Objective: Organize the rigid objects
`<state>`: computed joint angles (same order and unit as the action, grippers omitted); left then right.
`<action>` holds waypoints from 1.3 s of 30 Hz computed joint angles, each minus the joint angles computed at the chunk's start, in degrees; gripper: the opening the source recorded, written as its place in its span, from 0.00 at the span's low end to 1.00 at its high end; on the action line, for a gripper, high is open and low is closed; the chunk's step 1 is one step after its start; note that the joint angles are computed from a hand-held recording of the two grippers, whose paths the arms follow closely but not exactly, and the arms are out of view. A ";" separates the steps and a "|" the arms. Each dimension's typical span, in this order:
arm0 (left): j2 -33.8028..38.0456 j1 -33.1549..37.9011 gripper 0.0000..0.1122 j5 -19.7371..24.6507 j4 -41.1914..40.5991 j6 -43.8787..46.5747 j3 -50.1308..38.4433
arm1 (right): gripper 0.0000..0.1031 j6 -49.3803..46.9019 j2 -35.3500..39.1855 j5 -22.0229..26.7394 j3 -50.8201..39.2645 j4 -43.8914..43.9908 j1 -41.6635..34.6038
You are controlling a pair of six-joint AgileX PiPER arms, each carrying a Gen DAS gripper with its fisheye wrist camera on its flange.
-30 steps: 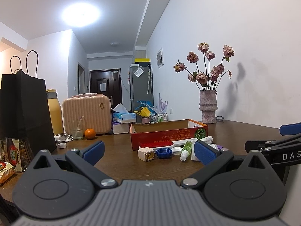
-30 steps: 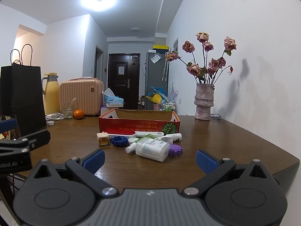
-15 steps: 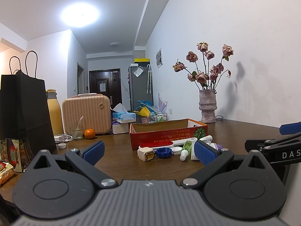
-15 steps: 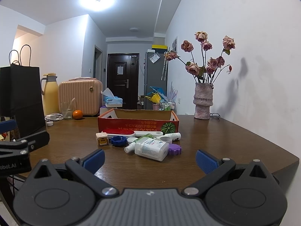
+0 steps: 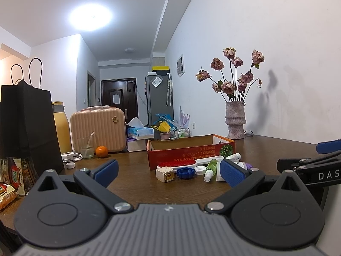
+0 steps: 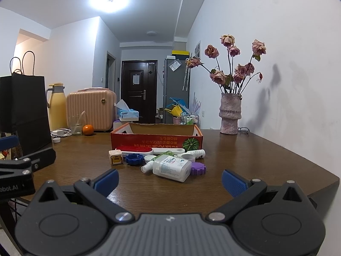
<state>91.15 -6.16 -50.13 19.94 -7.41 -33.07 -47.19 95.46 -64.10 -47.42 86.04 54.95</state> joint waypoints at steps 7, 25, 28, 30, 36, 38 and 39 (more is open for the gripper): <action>3.80 -1.93 0.92 5.40 -3.66 1.13 -7.47 | 1.00 4.47 1.94 4.32 0.07 -4.57 -5.47; 19.97 -5.49 0.92 19.00 -12.66 6.18 -31.46 | 1.00 7.79 12.53 23.79 -12.11 -19.11 -26.53; 21.93 -6.29 0.92 21.94 -14.45 6.86 -35.49 | 1.00 7.86 13.42 25.51 -13.47 -19.96 -28.37; 23.16 -6.83 0.92 23.25 -15.45 7.62 -37.65 | 1.00 8.33 14.10 26.36 -14.28 -21.00 -29.43; 26.94 -7.98 0.92 25.21 -15.83 4.06 -43.40 | 1.00 16.25 15.50 27.80 -14.27 -29.02 -32.95; 28.39 -7.92 0.92 26.96 -12.15 -1.28 -46.09 | 1.00 21.61 16.02 27.82 -13.74 -34.13 -34.52; 29.13 -8.08 0.92 29.29 -9.90 -3.49 -48.03 | 1.00 22.91 15.90 29.49 -13.79 -36.05 -35.59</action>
